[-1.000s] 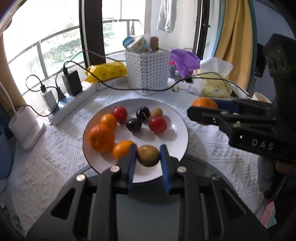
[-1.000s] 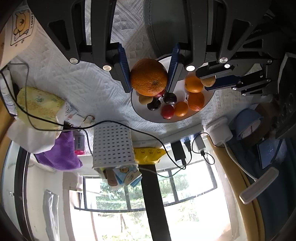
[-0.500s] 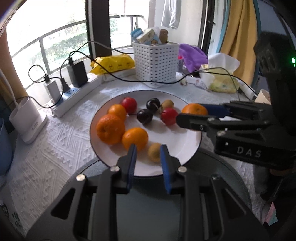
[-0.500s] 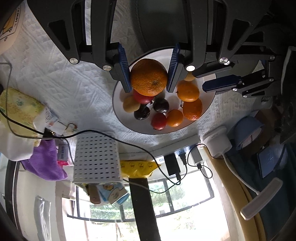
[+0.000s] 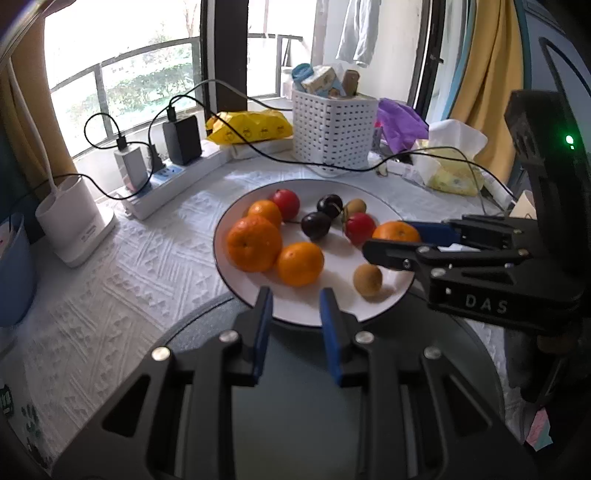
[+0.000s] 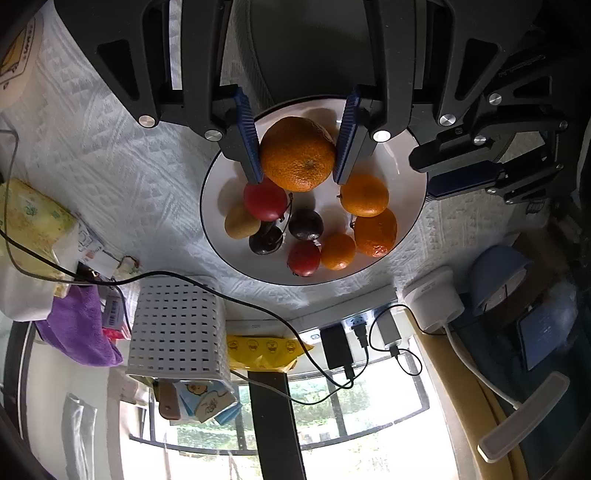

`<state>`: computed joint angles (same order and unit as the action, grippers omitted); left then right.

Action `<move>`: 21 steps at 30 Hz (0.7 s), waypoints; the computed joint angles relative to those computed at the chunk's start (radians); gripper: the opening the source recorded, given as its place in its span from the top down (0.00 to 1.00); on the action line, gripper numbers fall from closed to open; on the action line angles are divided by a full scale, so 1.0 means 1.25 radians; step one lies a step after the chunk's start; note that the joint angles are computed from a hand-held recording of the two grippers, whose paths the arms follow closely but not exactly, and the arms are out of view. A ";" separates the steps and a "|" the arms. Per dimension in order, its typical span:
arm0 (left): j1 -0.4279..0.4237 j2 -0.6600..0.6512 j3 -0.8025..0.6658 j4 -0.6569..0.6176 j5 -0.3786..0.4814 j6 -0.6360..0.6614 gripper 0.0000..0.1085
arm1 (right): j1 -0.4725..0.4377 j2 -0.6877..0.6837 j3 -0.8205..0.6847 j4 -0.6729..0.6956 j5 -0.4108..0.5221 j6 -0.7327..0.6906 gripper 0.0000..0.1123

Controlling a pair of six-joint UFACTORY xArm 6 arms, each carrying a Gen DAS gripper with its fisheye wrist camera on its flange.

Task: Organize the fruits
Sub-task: 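Open both tools to release the orange and brown fruit into the bowl, then withdraw both open tools from the bowl back over the empty mat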

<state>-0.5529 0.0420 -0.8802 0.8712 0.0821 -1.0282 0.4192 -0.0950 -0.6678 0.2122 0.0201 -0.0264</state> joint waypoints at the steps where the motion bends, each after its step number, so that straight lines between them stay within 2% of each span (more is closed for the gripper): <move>1: 0.001 -0.005 0.004 0.005 -0.002 -0.005 0.75 | -0.005 -0.004 0.003 -0.037 0.002 0.037 0.62; 3: 0.002 -0.015 0.013 0.019 -0.006 -0.018 0.74 | -0.015 -0.011 0.009 -0.096 0.003 0.096 0.59; 6: 0.003 -0.030 0.024 0.048 -0.005 -0.046 0.74 | -0.013 -0.017 0.009 -0.081 0.013 0.088 0.51; 7: 0.002 -0.036 0.026 0.070 -0.003 -0.065 0.74 | -0.017 -0.021 0.012 -0.119 0.012 0.123 0.51; 15: 0.006 -0.072 0.049 0.124 -0.015 -0.116 0.74 | -0.010 -0.062 0.036 -0.203 0.013 0.195 0.51; 21: 0.010 -0.109 0.076 0.183 -0.016 -0.178 0.74 | -0.011 -0.095 0.051 -0.318 0.024 0.298 0.51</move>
